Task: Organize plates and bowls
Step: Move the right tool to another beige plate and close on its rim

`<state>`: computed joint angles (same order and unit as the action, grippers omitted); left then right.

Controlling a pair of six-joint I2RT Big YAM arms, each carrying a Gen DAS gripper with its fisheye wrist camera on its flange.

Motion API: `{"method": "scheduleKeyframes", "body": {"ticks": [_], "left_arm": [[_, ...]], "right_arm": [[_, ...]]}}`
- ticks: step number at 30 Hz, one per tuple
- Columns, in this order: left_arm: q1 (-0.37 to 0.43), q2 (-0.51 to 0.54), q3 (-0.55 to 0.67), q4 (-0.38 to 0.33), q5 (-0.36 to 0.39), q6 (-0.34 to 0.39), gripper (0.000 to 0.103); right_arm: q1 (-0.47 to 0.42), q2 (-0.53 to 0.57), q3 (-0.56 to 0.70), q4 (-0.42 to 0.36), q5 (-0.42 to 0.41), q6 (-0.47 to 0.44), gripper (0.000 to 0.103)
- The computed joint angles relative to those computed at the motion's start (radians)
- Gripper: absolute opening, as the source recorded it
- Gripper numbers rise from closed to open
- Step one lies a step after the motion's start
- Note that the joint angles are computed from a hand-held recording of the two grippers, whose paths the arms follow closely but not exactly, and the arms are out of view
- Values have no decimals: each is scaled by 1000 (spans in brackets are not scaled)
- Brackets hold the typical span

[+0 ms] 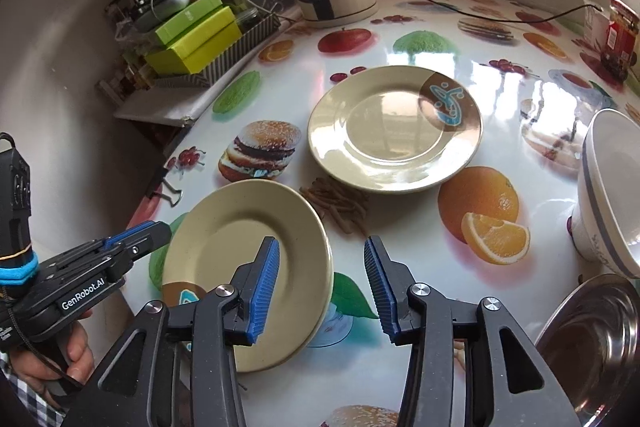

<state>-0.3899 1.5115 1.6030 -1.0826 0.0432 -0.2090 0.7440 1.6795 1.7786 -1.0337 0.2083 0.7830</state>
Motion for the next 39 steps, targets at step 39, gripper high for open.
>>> {"method": "scheduleKeyframes", "body": {"ticks": [39], "left_arm": [[-59, 445, 584, -219, 161, -12, 20]], "right_arm": [[-213, 62, 90, -2, -9, 39, 55]]}}
